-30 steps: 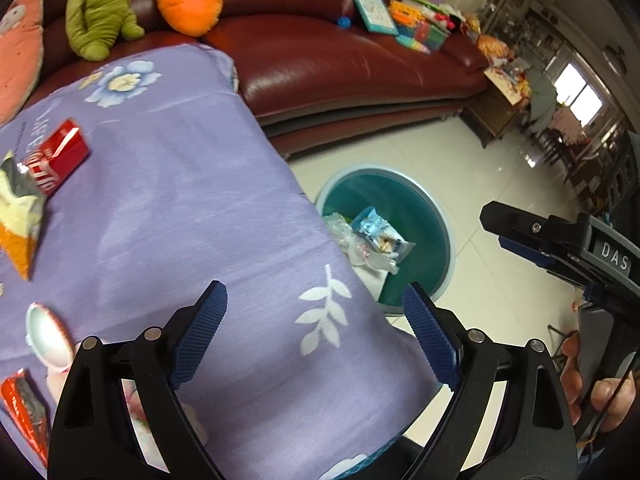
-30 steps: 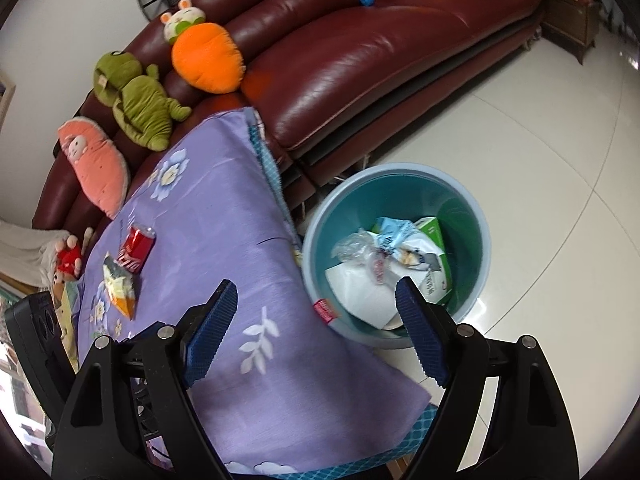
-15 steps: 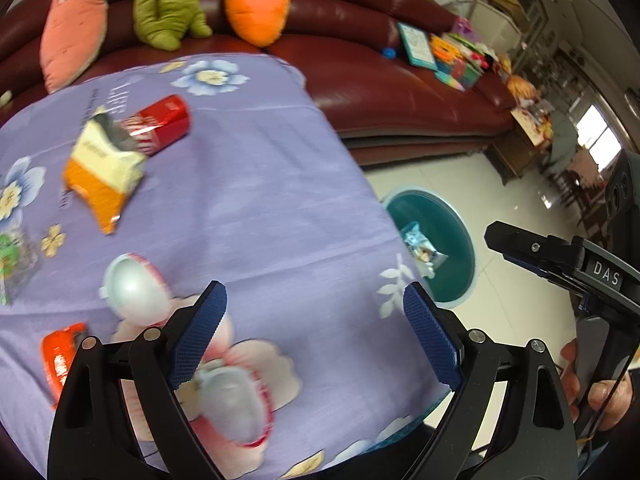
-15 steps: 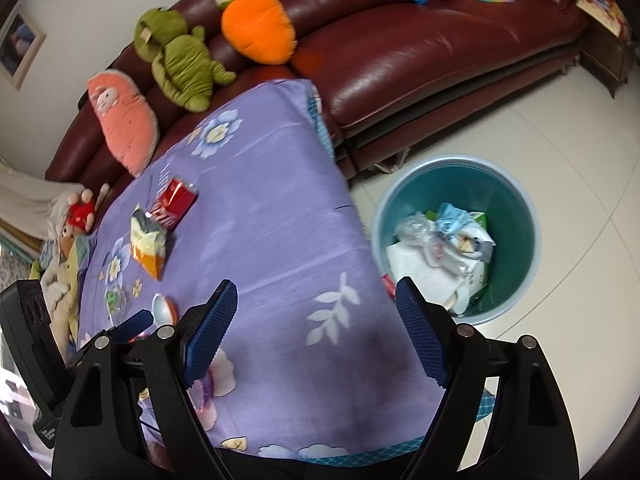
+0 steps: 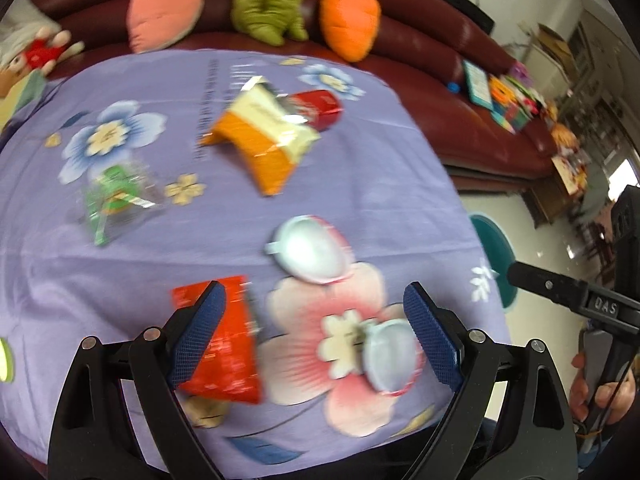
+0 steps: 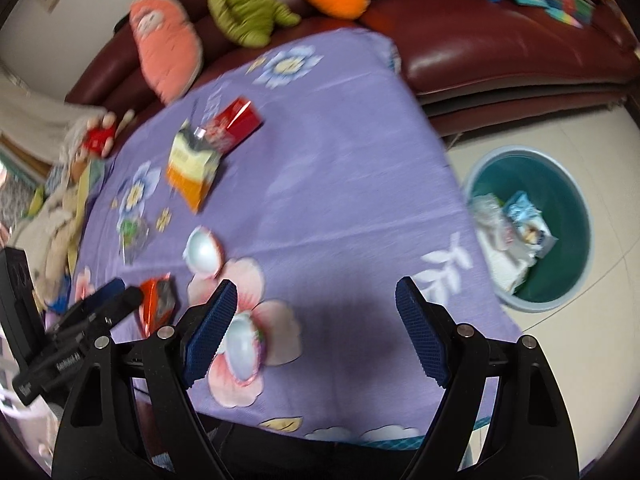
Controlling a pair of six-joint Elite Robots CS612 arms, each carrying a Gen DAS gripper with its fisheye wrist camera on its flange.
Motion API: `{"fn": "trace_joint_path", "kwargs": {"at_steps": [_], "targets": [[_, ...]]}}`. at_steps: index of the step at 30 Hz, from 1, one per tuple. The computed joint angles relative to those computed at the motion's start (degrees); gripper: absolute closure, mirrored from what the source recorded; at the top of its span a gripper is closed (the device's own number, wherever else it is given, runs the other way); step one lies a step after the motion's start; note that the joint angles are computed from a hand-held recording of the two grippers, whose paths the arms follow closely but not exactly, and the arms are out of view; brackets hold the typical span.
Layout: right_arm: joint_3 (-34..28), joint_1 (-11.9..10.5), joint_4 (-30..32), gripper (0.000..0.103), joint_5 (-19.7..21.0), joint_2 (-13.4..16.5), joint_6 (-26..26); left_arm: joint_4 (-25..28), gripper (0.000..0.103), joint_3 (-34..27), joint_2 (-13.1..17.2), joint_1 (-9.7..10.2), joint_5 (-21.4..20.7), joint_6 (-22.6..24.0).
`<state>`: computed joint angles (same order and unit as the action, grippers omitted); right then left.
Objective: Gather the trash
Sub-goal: 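Move both open tools back over the table, then grasp the orange packet with the left tool while the right tool grasps the white egg shell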
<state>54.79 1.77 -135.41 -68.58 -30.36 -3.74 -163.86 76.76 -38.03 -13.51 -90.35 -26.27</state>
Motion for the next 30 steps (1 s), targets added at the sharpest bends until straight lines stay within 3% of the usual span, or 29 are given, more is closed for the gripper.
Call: {"fn": "trace_joint_path", "kwargs": {"at_steps": [10,19,22,26,30], "targets": [[-1.0,3.7,8.2,0.025,-3.2,1.2,-7.9,-0.6,0.012,4.9,-0.7,2.22,-1.0,-2.1],[-0.6,5.5,7.6,0.025,-7.6,2.3,-10.1,-2.9,0.012,7.1,-1.0,3.41,-2.8,-4.1],[-1.5,5.7,8.7,0.032,-8.1,3.1,-9.9,-2.9,0.012,7.2,-1.0,3.46,-3.0,-4.6],[-1.5,6.0,7.2,0.056,-9.3,3.5,-11.1,-2.4,0.012,6.4,-0.7,3.46,-3.8,-4.6],[-1.0,5.2,4.6,0.056,-7.4,3.2,-9.4,-1.0,0.012,5.2,-0.2,2.95,-4.0,-3.0]]}}
